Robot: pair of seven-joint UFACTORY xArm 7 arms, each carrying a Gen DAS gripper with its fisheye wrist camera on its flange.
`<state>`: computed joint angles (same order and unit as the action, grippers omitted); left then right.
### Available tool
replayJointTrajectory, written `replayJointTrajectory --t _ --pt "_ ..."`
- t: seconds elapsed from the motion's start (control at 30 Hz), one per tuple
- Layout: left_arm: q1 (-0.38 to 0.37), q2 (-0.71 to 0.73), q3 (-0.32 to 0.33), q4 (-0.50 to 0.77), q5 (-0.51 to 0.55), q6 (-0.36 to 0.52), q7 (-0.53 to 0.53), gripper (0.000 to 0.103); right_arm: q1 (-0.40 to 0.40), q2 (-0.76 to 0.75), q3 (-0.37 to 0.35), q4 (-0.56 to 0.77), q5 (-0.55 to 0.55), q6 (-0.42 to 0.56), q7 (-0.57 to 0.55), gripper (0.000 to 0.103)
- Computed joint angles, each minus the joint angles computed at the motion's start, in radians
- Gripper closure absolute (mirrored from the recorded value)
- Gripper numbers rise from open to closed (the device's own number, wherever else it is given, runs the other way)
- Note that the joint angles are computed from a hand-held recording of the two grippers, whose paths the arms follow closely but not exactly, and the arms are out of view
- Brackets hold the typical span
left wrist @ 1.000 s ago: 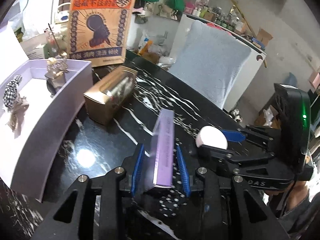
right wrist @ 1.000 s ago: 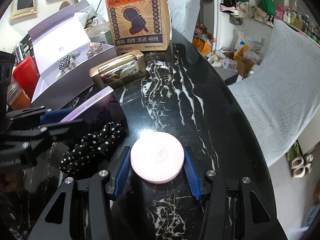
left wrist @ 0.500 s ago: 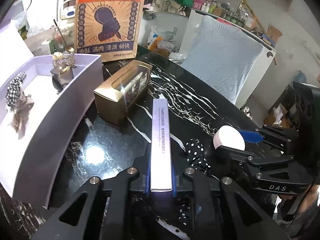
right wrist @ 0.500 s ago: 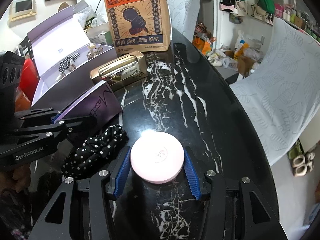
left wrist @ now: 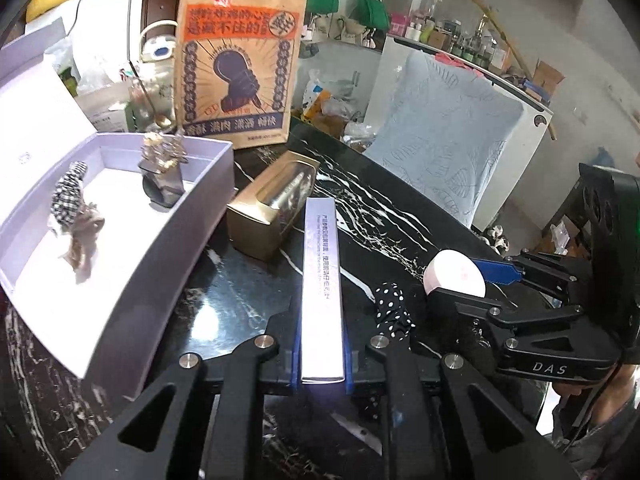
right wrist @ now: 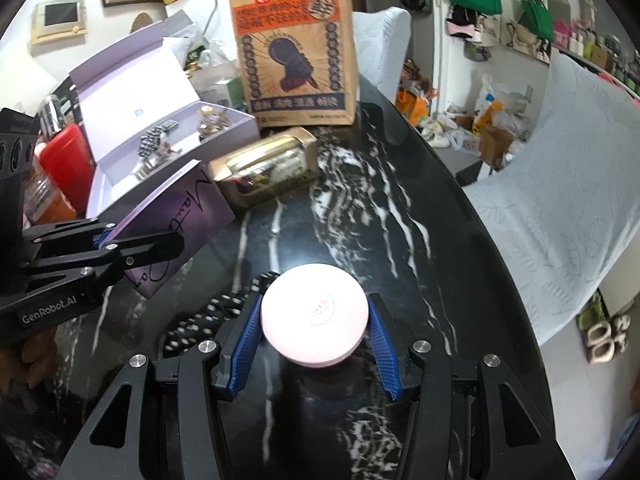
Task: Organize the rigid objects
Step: 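Grasp the lavender card box with left tool while right tool holds the pink compact, then carry the card box with left tool while right tool carries the compact toward the gift box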
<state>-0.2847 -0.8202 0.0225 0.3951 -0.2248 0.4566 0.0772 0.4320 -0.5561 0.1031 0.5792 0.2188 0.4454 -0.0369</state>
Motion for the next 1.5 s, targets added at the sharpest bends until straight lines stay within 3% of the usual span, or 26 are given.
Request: replayJointTrajectory --t 0.63,0.97,1.2,1.5 --pt "0.169 -0.346 -0.016 -0.079 0.099 0.180 -0.100 0.088 0.194 0.064 -0.001 0.081 0.137 -0.061 -0.156 0.052" --pt "0.259 -0.509 -0.009 -0.104 0.148 0.327 -0.166 0.088 0.267 0.085 0.013 0.119 0.209 -0.070 -0.234 0.052" --pt "0.288 -0.545 0.005 -0.098 0.165 0.377 -0.171 0.088 0.280 0.104 0.039 0.144 0.225 -0.057 -0.244 0.052" --pt "0.286 -0.475 0.055 -0.065 0.153 0.339 -0.125 0.088 0.264 0.154 0.060 0.205 0.218 -0.044 -0.242 0.052"
